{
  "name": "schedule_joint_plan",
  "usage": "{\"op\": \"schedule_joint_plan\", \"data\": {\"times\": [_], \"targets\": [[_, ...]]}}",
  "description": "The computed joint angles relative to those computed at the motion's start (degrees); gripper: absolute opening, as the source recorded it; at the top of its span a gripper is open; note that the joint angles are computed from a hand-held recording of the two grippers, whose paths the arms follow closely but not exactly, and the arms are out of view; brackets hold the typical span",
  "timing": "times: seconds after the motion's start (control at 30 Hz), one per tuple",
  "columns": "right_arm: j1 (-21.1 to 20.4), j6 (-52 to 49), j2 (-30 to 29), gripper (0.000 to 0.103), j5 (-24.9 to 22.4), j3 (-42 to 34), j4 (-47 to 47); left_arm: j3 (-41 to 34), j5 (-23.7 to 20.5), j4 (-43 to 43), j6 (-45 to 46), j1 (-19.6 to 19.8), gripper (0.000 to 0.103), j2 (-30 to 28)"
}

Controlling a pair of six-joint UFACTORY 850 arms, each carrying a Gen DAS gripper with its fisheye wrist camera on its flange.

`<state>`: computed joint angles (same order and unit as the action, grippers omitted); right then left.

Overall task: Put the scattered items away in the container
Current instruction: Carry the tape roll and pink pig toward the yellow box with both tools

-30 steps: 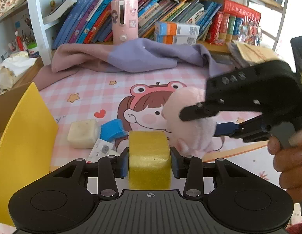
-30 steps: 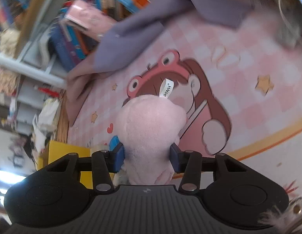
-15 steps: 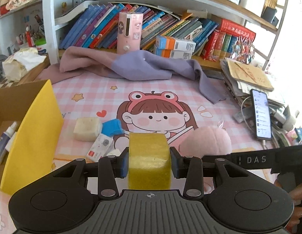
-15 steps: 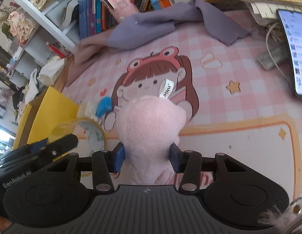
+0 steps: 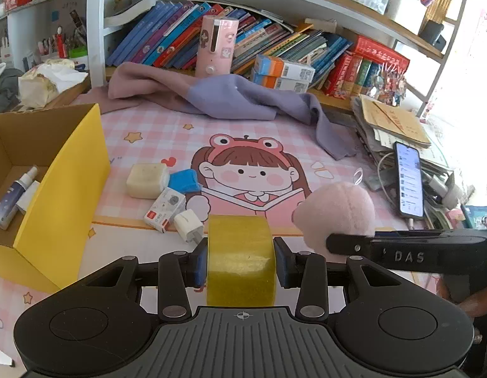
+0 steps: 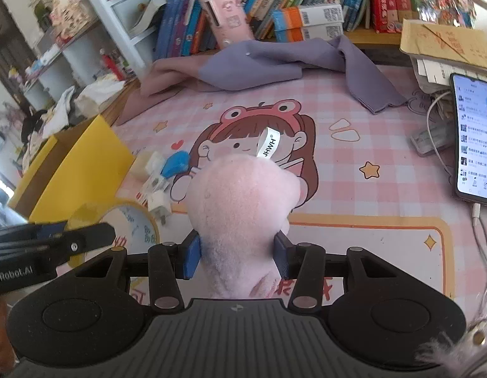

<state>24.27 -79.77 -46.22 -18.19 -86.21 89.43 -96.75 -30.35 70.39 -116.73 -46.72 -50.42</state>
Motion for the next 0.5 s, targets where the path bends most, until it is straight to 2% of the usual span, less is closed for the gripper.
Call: {"op": "schedule_joint_plan", "data": {"times": [0.17,0.37,0.5], "targets": [[0.9,0.09,1.56,0.044,1.87,2.37,0.31,2.92,1.17,4.01,-4.69,-0.51,0.039,1.59],[2.51,-11.26,4.46,0.044,5.9,6.42,13.22,8.29,1.9,13.95,-14.73,-0.7,0.039,4.66],[4.31,-20.66,6.55,0.044,8.45,9.37,25.55,12.61,2.9,21.68,-21.06,-0.64,0.039,7.16]]}}
